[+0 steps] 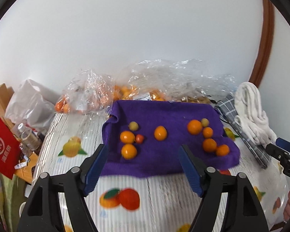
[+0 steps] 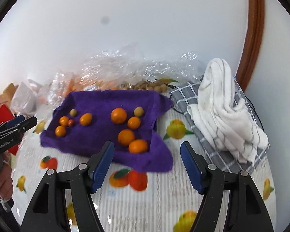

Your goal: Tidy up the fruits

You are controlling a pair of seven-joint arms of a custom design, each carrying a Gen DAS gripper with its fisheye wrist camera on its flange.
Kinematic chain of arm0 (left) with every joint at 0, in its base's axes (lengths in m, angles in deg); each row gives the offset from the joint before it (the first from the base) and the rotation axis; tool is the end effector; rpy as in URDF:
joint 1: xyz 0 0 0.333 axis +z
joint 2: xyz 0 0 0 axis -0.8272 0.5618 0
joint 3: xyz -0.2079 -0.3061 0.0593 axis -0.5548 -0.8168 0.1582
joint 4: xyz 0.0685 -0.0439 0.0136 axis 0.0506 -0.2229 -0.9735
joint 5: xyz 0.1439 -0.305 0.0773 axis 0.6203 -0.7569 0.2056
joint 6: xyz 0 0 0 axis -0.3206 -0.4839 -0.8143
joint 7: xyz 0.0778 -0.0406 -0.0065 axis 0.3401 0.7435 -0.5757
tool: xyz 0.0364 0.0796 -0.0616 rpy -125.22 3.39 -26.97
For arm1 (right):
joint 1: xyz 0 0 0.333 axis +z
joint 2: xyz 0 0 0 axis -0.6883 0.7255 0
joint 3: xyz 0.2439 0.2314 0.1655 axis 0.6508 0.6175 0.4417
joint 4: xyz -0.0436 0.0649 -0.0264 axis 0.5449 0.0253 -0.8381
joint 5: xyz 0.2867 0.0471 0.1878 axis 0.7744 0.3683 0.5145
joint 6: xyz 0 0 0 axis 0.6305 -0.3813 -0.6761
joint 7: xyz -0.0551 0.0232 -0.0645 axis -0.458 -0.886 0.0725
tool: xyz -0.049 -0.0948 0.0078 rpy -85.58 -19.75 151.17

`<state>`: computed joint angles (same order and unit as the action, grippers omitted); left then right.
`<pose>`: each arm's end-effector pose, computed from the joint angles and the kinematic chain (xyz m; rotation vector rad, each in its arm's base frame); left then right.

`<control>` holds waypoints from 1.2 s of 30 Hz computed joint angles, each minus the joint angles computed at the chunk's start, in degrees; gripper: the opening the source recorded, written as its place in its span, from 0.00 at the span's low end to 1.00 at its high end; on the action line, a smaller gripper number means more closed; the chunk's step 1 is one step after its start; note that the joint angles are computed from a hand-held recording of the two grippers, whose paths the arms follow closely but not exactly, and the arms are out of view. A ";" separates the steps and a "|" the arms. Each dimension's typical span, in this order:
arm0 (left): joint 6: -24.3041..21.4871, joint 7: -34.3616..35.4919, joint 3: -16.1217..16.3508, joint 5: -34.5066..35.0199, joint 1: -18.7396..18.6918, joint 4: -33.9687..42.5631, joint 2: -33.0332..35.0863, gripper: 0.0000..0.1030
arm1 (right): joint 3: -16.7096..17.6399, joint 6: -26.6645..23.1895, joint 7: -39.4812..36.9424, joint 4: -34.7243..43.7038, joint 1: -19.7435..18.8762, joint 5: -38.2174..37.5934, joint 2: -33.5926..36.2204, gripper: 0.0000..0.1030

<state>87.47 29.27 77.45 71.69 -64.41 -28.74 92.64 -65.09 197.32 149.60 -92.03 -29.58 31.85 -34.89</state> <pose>0.6162 -0.1372 0.5918 -1.9649 1.3909 -0.6595 0.7058 0.2102 0.5998 -2.0063 1.3956 -0.5013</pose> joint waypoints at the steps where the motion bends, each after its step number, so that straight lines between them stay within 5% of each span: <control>1: -0.36 -0.66 -0.07 0.48 -0.42 -0.60 -0.64 0.74 | 0.06 1.29 -0.27 -2.30 -0.06 0.06 -1.36 0.69; 4: -1.14 -3.33 -0.95 2.98 -1.35 -3.58 -3.83 0.79 | -0.38 8.15 -0.36 -12.02 0.25 -0.70 -7.17 0.85; 12: -3.18 -13.23 -5.67 11.41 -1.24 -10.38 -11.73 0.93 | 2.27 16.25 -5.11 -25.52 -2.16 5.15 -16.14 0.99; 23: -7.48 -20.31 -11.17 16.18 -1.25 -14.09 -16.71 0.94 | 1.59 20.47 -8.93 -35.60 -1.82 9.82 -24.08 1.00; 36: -7.91 -20.99 -11.87 16.38 -1.39 -14.27 -17.23 0.94 | 0.14 22.72 -8.42 -38.63 -0.78 8.77 -25.78 1.00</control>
<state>79.56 8.28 65.58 88.07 -65.79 -43.01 75.42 -64.95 220.05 141.17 -130.67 -30.36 40.62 -60.66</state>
